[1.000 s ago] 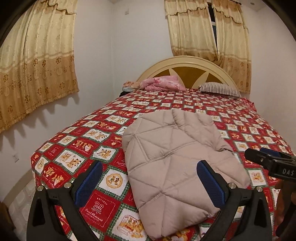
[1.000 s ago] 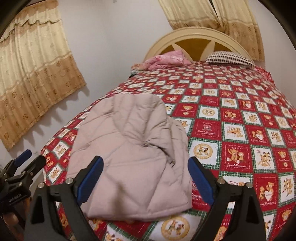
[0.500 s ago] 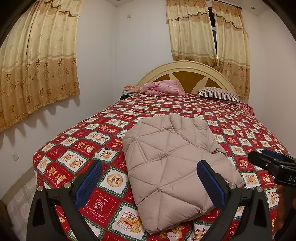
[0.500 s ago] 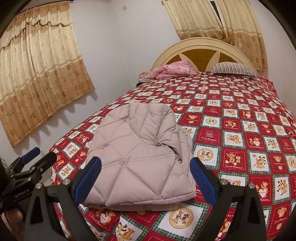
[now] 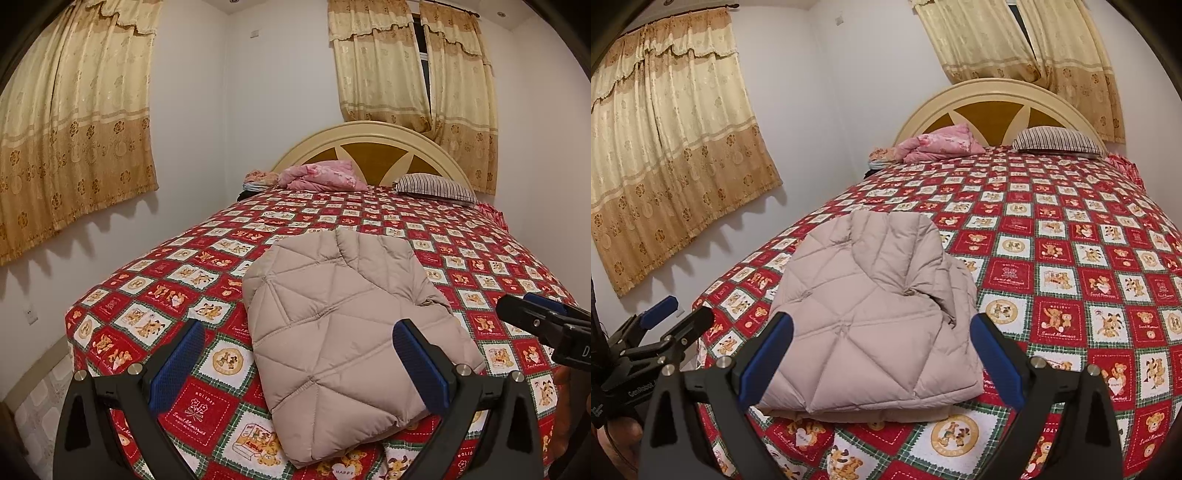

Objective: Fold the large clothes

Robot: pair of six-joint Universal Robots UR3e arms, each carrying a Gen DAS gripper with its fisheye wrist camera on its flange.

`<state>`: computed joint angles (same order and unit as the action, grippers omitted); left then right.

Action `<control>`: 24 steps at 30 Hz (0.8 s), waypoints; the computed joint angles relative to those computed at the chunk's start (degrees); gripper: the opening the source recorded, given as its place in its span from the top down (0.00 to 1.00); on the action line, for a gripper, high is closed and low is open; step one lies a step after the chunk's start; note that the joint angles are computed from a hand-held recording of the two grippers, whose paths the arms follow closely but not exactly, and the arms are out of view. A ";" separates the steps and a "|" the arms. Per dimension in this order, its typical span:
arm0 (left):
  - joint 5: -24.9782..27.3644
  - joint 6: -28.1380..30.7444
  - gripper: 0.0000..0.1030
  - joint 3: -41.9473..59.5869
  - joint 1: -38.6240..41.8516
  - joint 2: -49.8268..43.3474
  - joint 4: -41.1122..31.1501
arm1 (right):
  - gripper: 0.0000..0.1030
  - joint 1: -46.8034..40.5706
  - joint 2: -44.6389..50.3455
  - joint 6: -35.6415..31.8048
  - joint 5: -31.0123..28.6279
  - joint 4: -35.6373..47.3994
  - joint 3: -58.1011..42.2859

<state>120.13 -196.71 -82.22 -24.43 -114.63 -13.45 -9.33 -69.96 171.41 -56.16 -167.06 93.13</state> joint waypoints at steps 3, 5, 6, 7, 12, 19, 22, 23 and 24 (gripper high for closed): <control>-0.07 -0.01 0.01 0.13 0.02 -0.05 -0.07 | 0.05 -0.05 -0.41 0.03 0.36 -0.26 0.36; -0.10 -0.03 0.01 0.27 -0.02 -0.04 -0.29 | 0.05 0.06 -0.55 0.26 0.44 -0.67 0.56; -0.08 0.00 0.01 0.34 -0.04 -0.08 -0.32 | 0.05 0.04 -0.58 0.33 0.57 -0.87 0.63; -0.04 0.05 0.01 0.37 -0.06 -0.05 -0.47 | 0.05 0.02 -0.65 0.32 0.64 -0.88 0.68; 0.18 0.05 0.01 0.84 -0.27 -0.28 -0.77 | 0.05 -0.15 -0.75 0.44 0.88 -0.77 0.73; 0.26 0.15 0.01 1.44 -0.48 -0.61 -1.16 | 0.04 -0.10 -0.90 0.42 0.89 -0.79 0.88; 0.22 0.13 0.01 1.41 -0.46 -0.58 -1.17 | 0.05 0.02 -0.90 0.57 0.79 -0.80 0.86; 0.19 0.12 0.01 1.42 -0.46 -0.60 -1.14 | 0.05 -0.04 -1.00 0.53 0.86 -0.79 1.02; 0.29 0.03 0.01 1.51 -0.50 -0.63 -1.31 | 0.04 -0.04 -1.00 0.62 0.88 -0.97 1.09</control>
<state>120.42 -196.67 -80.71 -24.93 -115.25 -14.76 -9.37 -70.96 172.03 -55.28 -168.03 94.22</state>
